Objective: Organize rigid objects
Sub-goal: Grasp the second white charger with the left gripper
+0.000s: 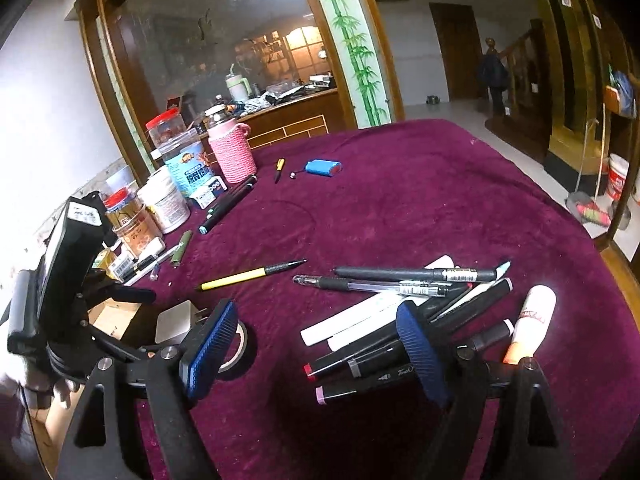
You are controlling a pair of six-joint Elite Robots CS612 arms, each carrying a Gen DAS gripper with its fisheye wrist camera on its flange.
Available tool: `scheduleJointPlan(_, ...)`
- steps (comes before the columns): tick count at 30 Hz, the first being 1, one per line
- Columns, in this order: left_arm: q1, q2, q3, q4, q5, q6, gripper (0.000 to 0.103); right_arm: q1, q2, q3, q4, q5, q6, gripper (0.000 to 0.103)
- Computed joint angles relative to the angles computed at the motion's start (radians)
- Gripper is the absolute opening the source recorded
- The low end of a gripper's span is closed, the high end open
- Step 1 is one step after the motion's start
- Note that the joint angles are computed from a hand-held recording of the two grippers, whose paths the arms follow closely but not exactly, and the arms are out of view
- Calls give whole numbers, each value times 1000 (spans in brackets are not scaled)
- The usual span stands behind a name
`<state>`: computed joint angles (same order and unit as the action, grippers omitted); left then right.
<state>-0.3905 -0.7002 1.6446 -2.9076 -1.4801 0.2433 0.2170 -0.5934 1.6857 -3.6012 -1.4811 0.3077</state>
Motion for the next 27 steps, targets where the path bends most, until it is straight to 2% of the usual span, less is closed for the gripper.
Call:
scheduleJointPlan(2,9,0,-11,31,-39,17,82,-5,0,-3,26,12,14,87)
scheduleJointPlan(4,19,0,-25,98,-96,34,80,-10,-1,-7,52,27,33,87)
scheduleJointPlan(6,16,8,-31,154,-92,80,80,-13,-1,-7,64,31,48,87)
scheduleJointPlan(7,18,7,-26,130,-102,92,80,-12,-1,-7,62,26,52,87)
scheduleJointPlan(9,22,11,-36,144,-120,77,80,-9,-1,-4,43,6,54,87)
scheduleJointPlan(14,21,30,-43,80,-129,23,80,1,1,-11,54,-30,24,87)
scheduleJointPlan(17,8,25,-29,55,-92,-41,79,5,2,-15,62,-56,12,87)
scheduleJointPlan(19,-4,17,-13,27,-46,-88,64,8,3,-18,67,-70,5,87)
scheduleJointPlan(20,-9,9,2,9,-34,-118,45,9,4,-19,69,-76,2,87)
scheduleJointPlan(24,4,-28,71,-113,-140,-208,44,13,6,-25,83,-95,-12,87)
scheduleJointPlan(27,22,-61,143,-247,-246,-291,44,12,7,-27,93,-83,-22,87)
